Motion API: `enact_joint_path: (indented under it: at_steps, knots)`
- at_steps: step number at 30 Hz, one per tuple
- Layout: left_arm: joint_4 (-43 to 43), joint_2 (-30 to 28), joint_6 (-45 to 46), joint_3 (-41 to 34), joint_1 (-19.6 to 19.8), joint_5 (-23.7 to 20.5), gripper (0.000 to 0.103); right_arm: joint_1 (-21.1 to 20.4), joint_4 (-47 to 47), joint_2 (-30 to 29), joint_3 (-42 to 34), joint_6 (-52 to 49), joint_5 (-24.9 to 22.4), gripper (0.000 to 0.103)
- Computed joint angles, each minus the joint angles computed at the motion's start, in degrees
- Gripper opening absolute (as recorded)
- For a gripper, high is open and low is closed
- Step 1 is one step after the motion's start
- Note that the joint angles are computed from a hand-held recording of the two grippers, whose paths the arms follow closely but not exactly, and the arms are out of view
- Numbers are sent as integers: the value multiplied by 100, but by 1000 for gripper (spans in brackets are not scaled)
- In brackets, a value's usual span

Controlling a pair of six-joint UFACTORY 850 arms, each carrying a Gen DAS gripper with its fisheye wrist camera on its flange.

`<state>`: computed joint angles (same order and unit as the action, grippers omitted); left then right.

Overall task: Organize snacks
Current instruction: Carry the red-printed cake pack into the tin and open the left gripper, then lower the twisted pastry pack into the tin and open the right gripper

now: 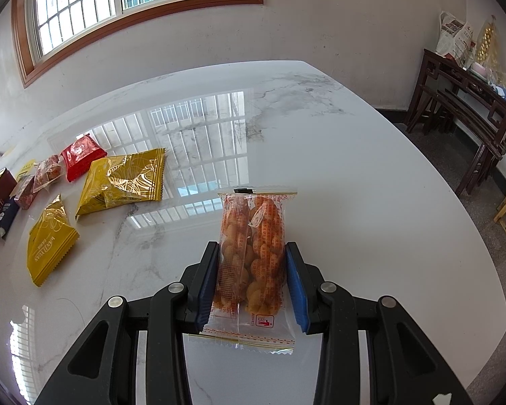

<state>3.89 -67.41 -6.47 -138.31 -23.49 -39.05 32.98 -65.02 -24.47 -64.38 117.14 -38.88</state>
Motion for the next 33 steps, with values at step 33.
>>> enact_joint_path:
  at_steps: [33]
  knots:
    - [285, 1712, -1187, 2780, 204, 2368, 45, 26, 74, -39, -57, -91, -100, 35]
